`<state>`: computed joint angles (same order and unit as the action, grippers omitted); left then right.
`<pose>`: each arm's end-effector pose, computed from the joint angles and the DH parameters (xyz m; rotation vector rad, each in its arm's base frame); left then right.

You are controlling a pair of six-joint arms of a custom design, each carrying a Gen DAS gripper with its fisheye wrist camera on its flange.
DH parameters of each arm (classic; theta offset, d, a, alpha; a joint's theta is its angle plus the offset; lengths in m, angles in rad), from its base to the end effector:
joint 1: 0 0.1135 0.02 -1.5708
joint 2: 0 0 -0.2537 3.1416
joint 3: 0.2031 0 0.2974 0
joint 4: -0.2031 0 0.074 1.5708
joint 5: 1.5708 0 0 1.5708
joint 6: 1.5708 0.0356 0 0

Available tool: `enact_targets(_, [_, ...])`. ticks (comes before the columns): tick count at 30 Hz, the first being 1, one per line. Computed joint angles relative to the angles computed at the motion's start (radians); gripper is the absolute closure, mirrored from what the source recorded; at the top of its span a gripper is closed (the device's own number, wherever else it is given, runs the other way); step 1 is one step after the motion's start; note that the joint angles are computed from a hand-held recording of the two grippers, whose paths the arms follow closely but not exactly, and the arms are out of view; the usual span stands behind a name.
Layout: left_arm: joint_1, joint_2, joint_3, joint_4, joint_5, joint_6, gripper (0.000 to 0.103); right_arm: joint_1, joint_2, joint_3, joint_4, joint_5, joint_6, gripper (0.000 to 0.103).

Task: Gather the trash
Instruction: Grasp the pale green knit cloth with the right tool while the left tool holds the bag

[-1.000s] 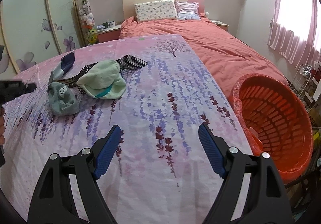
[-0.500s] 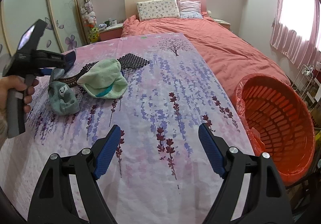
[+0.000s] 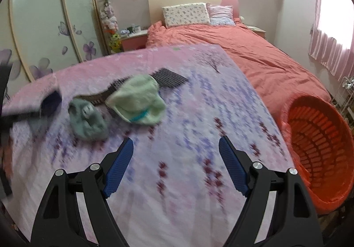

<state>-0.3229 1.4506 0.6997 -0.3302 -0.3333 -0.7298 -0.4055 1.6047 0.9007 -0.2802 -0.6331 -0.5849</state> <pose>0.2826 -0.0823 0.1155 -0.6215 2.4811 0.0509 0.3265 -0.1173 0.1387 -0.4363 2.2895 0.3356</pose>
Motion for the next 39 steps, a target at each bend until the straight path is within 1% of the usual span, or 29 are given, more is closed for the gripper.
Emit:
enact_targets(2, [-0.032, -0.023, -0.041, 0.009, -0.013, -0.039, 0.058, 0.034, 0.005, 0.006, 0.019, -0.005, 0.049, 0.025])
enact_targets(4, [-0.072, -0.027, -0.059, 0.016, -0.064, -0.060, 0.056, 0.075, 0.018, 0.018, 0.039, 0.001, 0.103, 0.031])
enact_targets(6, [-0.098, -0.016, -0.060, 0.028, -0.091, -0.082, 0.054, 0.118, 0.049, 0.049, 0.051, 0.018, 0.163, 0.039])
enact_targets(10, [-0.132, 0.008, -0.057, 0.049, -0.140, -0.110, 0.054, 0.171, 0.132, 0.137, 0.013, 0.050, 0.264, 0.044])
enact_targets(11, [-0.141, 0.009, -0.061, 0.052, -0.151, -0.118, 0.053, 0.179, 0.155, 0.161, -0.007, 0.053, 0.280, 0.048])
enact_targets(13, [-0.141, 0.007, -0.062, 0.053, -0.159, -0.116, 0.053, 0.191, 0.187, 0.193, -0.037, 0.054, 0.292, 0.061])
enact_targets(14, [-0.137, 0.005, -0.062, 0.058, -0.155, -0.115, 0.053, 0.197, 0.195, 0.198, -0.042, 0.060, 0.287, 0.076])
enact_targets(15, [-0.134, -0.003, -0.070, 0.067, -0.151, -0.120, 0.053, 0.199, 0.199, 0.202, -0.051, 0.063, 0.274, 0.086])
enact_targets(17, [-0.131, -0.006, -0.075, 0.076, -0.146, -0.121, 0.053, 0.192, 0.179, 0.180, -0.044, 0.057, 0.253, 0.092])
enact_targets(18, [-0.135, -0.009, -0.079, 0.078, -0.146, -0.125, 0.053, 0.183, 0.158, 0.159, -0.033, 0.055, 0.243, 0.093])
enact_targets(24, [-0.133, -0.014, -0.086, 0.083, -0.144, -0.124, 0.052, 0.075, 0.105, 0.116, -0.062, 0.001, 0.179, 0.093])
enact_targets(27, [-0.134, -0.015, -0.085, 0.076, -0.146, -0.124, 0.051, 0.039, 0.092, 0.103, -0.048, 0.052, 0.131, 0.093])
enact_targets(29, [-0.133, -0.018, -0.087, 0.079, -0.144, -0.123, 0.050, 0.013, 0.101, 0.112, -0.073, 0.057, 0.083, 0.091])
enact_targets(31, [-0.130, -0.021, -0.090, 0.083, -0.140, -0.120, 0.049, -0.010, 0.114, 0.125, -0.107, 0.047, 0.039, 0.073])
enact_targets(32, [-0.127, -0.020, -0.091, 0.086, -0.138, -0.117, 0.049, -0.019, 0.118, 0.129, -0.117, 0.040, 0.027, 0.055])
enact_targets(33, [-0.125, -0.021, -0.093, 0.089, -0.136, -0.115, 0.049, -0.032, 0.127, 0.136, -0.127, 0.023, 0.014, 0.043])
enact_targets(36, [-0.122, -0.024, -0.097, 0.097, -0.132, -0.115, 0.049, -0.033, 0.147, 0.150, -0.134, 0.012, 0.023, 0.041])
enact_targets(39, [-0.121, -0.026, -0.099, 0.096, -0.132, -0.113, 0.049, -0.010, 0.169, 0.159, -0.100, 0.048, 0.080, 0.040])
